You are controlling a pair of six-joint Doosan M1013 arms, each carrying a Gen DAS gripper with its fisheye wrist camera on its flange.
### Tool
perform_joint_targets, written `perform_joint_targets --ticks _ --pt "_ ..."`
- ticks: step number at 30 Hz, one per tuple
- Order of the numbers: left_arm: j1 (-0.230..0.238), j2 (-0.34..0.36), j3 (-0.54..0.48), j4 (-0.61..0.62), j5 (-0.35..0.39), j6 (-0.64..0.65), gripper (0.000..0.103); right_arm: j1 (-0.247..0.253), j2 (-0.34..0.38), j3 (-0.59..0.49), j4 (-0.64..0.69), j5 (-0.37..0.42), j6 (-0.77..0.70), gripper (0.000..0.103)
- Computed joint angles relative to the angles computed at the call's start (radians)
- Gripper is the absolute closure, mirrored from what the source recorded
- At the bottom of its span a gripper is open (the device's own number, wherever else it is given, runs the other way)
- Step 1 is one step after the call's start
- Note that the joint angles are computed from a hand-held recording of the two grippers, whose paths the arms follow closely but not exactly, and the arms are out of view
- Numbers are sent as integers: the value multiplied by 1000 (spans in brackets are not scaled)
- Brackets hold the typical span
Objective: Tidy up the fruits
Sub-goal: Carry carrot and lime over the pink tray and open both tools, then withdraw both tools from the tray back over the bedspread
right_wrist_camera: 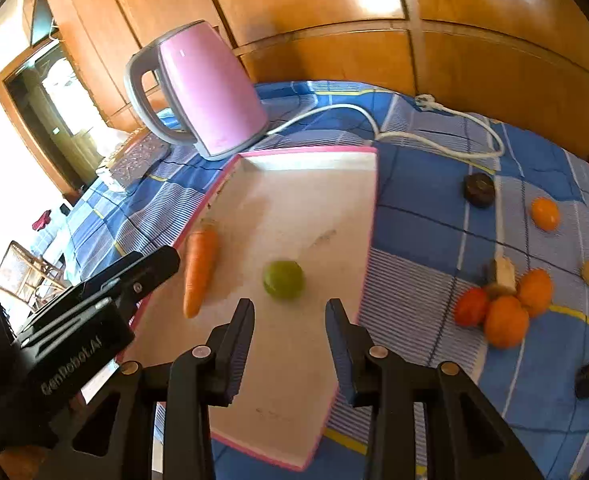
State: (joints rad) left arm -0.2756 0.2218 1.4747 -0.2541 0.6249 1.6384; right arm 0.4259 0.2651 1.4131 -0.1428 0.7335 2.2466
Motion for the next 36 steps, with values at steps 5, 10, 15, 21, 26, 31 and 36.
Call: perform_joint_targets --ticks 5,10,15,21,26,31,36 --pt "-19 -11 12 -28 6 58 61 17 -32 43 -125 18 126 66" --pt "-39 -22 25 -46 4 110 61 30 -57 73 -243 54 246 66" --pt "-57 -28 35 -53 13 147 61 35 -80 105 -312 90 341 66" --pt "-77 -35 47 -65 25 194 61 35 -104 141 -342 110 408 66" --pt "-89 -39 55 -82 34 236 61 37 -120 161 -377 124 450 66" --pt "-100 -41 58 -89 42 260 61 40 -134 178 -414 144 485 66" --pt "-108 -39 58 -89 51 275 61 36 -152 204 -431 159 521 66"
